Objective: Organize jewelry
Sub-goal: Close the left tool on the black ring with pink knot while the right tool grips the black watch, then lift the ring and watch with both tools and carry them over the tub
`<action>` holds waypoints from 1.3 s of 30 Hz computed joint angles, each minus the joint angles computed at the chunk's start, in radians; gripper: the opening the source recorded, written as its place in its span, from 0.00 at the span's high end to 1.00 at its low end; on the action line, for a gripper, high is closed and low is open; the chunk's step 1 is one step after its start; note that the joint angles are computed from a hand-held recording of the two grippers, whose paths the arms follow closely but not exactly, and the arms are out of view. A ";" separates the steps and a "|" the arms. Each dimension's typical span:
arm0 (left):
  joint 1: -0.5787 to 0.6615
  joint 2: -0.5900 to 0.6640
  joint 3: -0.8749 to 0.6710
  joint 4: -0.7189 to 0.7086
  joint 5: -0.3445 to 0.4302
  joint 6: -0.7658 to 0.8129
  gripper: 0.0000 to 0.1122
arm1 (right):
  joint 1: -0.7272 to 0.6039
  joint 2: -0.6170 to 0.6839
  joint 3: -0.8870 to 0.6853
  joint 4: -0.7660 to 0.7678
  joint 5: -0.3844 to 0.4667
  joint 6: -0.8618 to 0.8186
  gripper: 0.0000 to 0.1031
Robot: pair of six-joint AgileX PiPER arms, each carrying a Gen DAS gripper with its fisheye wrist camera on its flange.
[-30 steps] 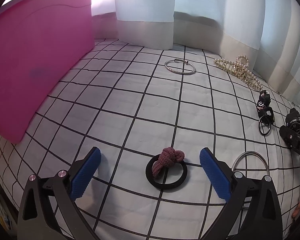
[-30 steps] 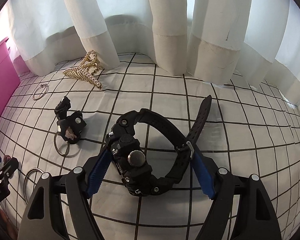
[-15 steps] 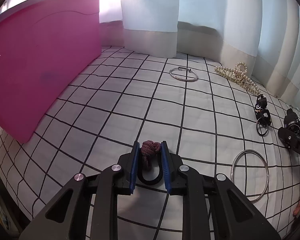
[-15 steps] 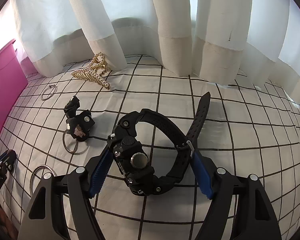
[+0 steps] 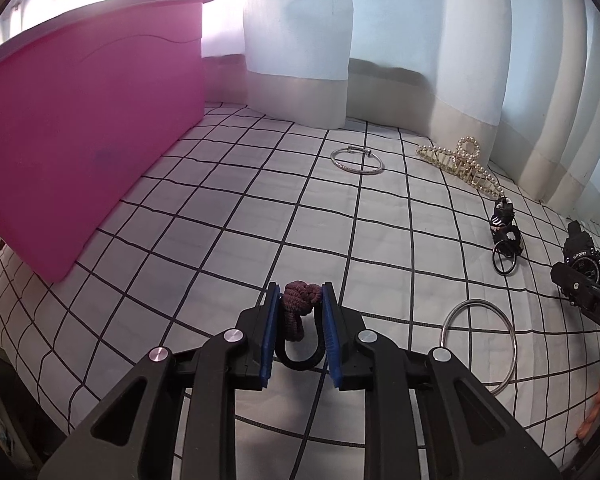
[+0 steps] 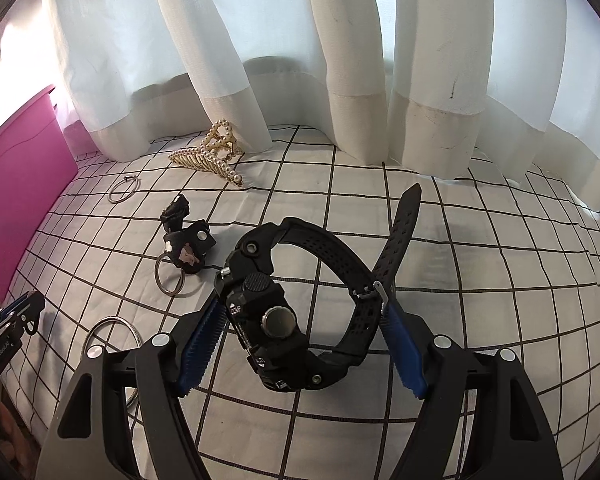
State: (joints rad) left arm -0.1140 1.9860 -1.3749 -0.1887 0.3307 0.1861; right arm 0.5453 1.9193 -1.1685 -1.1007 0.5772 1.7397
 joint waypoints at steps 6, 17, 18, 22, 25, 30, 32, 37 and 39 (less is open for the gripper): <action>-0.001 -0.030 0.011 -0.028 0.011 0.028 0.81 | 0.026 -0.067 0.053 -0.017 0.024 0.019 0.30; 0.012 -0.178 -0.077 0.020 0.179 -0.070 0.81 | 0.071 -0.247 0.037 0.113 0.100 -0.199 0.30; 0.011 -0.195 -0.084 0.042 0.194 -0.091 0.81 | 0.077 -0.259 0.026 0.128 0.106 -0.229 0.30; 0.025 -0.271 -0.104 0.093 0.254 -0.147 0.81 | 0.108 -0.286 -0.045 0.183 0.120 -0.357 0.30; 0.047 -0.311 -0.131 0.117 0.289 -0.173 0.81 | 0.124 -0.287 -0.118 0.230 0.109 -0.454 0.30; 0.106 -0.349 -0.179 0.111 0.333 -0.174 0.81 | 0.162 -0.229 -0.291 0.313 0.115 -0.623 0.30; 0.141 -0.352 -0.202 0.091 0.352 -0.157 0.81 | 0.173 -0.189 -0.375 0.361 0.120 -0.700 0.30; 0.253 -0.328 -0.279 0.015 0.398 -0.069 0.81 | 0.208 -0.049 -0.634 0.467 0.167 -0.863 0.30; 0.308 -0.300 -0.332 -0.034 0.425 -0.013 0.81 | 0.224 0.028 -0.778 0.497 0.214 -0.919 0.30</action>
